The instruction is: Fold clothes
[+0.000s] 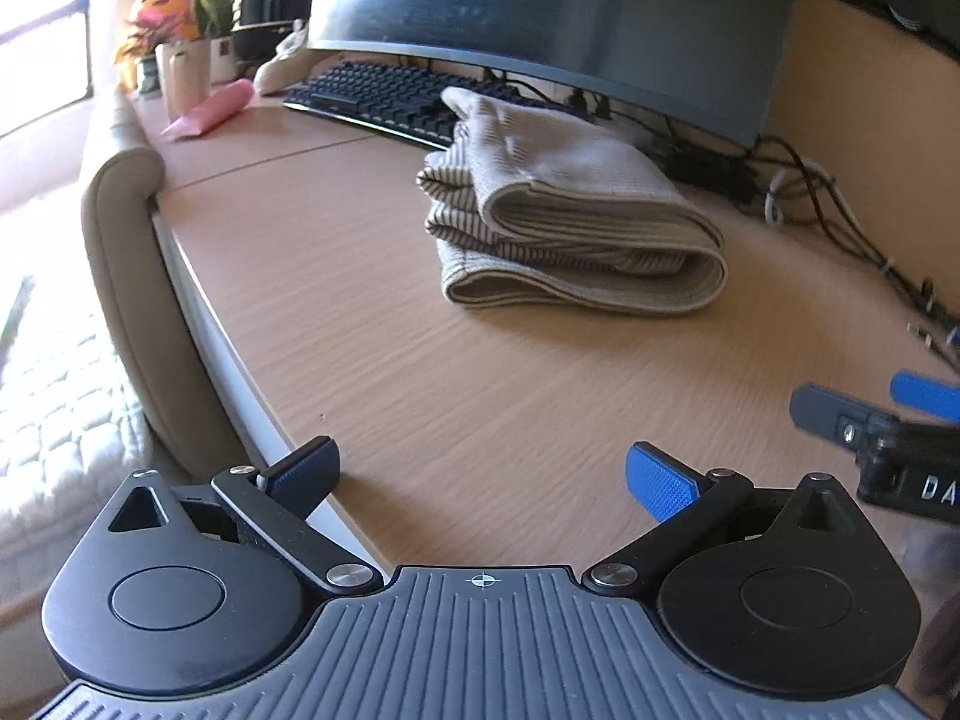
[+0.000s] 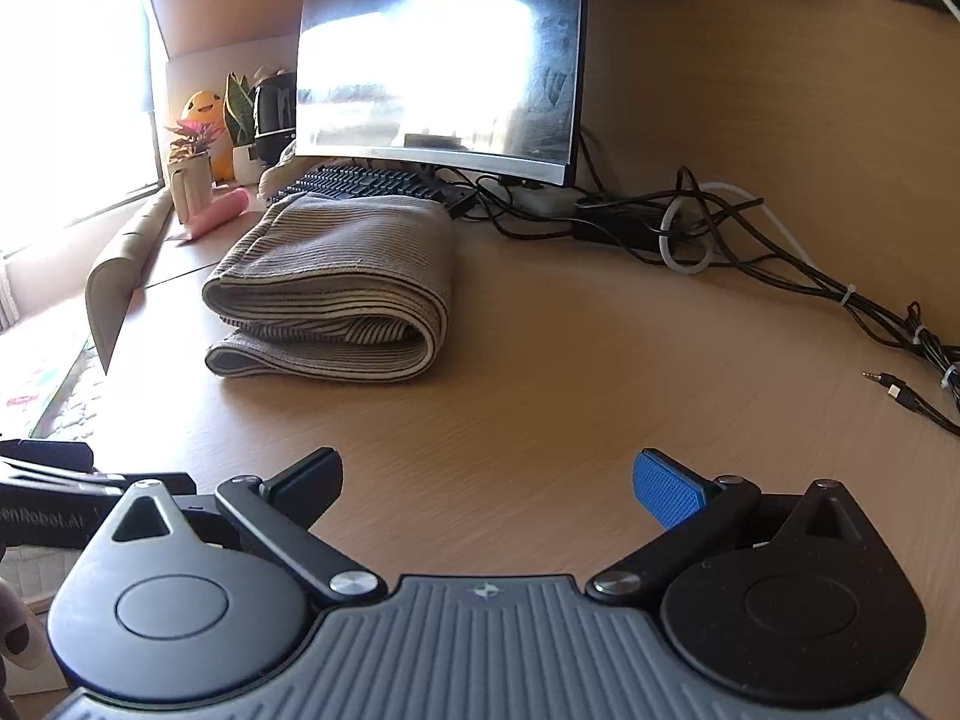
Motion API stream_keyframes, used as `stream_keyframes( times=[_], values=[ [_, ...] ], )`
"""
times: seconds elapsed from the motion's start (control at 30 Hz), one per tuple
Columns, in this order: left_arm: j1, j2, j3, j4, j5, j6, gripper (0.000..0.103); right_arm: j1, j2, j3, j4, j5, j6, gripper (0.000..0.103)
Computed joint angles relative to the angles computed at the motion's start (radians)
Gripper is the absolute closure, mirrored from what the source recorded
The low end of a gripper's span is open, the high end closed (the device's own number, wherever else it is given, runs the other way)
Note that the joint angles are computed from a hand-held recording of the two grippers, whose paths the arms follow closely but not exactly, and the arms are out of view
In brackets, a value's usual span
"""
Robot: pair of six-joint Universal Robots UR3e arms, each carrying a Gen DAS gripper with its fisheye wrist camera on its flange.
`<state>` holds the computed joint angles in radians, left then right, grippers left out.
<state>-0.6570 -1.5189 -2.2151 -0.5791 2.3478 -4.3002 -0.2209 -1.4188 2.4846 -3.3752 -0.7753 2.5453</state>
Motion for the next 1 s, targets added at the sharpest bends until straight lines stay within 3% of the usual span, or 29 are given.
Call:
stream_keyframes(
  times=[0.23, 0.37, 0.5, 0.83, 1.0],
  values=[
    [-0.003, 0.001, -0.024, 0.076, 0.010, -0.008, 0.000, -0.017, -0.009, 0.011, 0.017, 0.038, -0.031, 0.000],
    [-0.062, -0.037, 0.025, 0.043, 0.139, -0.023, 0.000, -0.025, -0.010, 0.017, 0.008, 0.044, -0.032, 0.000],
    [-0.093, -0.048, 0.045, 0.014, 0.191, -0.041, 0.000, -0.044, -0.008, 0.040, -0.032, 0.064, -0.025, 0.000],
    [-0.107, -0.029, 0.061, -0.085, 0.176, -0.124, 0.000, -0.056, -0.005, 0.051, -0.058, 0.078, -0.021, 0.000],
    [-0.096, -0.017, 0.042, -0.036, 0.148, -0.089, 0.000, -0.061, -0.011, 0.051, -0.043, 0.082, -0.027, 0.000]
  ],
)
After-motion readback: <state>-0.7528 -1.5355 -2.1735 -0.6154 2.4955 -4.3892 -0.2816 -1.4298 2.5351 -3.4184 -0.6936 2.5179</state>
